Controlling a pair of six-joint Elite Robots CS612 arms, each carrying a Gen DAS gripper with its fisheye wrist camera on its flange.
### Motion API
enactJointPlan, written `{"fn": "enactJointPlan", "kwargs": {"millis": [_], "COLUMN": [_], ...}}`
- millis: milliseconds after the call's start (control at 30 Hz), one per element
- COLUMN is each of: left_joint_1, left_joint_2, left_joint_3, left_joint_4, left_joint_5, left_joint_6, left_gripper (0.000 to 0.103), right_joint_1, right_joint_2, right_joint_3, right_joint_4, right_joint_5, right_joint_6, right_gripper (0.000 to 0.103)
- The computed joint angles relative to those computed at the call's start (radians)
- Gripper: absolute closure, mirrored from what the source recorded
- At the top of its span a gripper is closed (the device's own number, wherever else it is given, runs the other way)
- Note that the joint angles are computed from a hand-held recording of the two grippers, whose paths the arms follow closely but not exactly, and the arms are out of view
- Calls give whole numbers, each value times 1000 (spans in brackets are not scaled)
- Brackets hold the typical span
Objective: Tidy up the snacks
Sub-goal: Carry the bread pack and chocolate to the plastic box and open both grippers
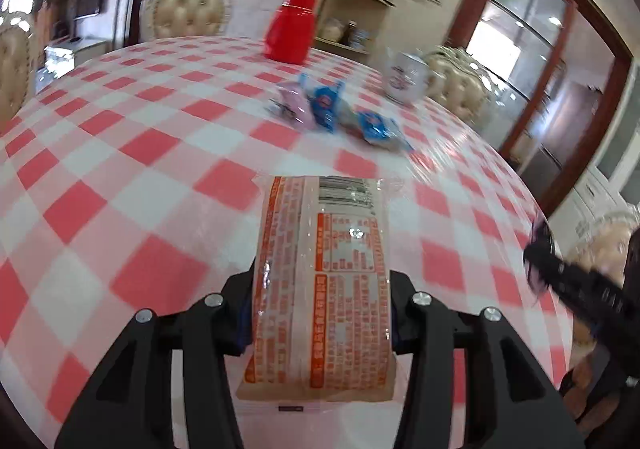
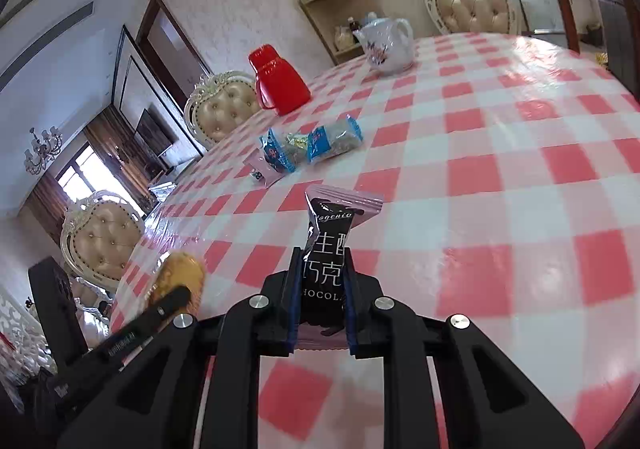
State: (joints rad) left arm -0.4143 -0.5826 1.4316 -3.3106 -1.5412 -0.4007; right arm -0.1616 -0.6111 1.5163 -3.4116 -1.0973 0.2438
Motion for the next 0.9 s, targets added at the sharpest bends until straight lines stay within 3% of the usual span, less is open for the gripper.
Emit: {"fn": "enactJointPlan", "kwargs": {"millis": [200,333,633,900], "left_joint_1": [-23,-25,-20,-14], "left_joint_2": [-46,-60,-75,-111], "left_joint_3": [110,151,194,285], "left_joint_4": [-54,-70,-93,-167], "left_joint_5": [4,13,22,59], "left_joint_6": [57,72,76,92], "left_gripper": [55,55,55,55], "right_joint_1": [-9,-11,0,40], "right_joint_2": [-58,-73,-74,-90], "right_joint_3": [129,173,183,203], "right_joint_4": [-101,-114,-88,-69], "right_joint_5": [-3,-4,0,35], "right_joint_6": [-54,-95,-134,-233], "right_gripper": [85,85,85,85]}}
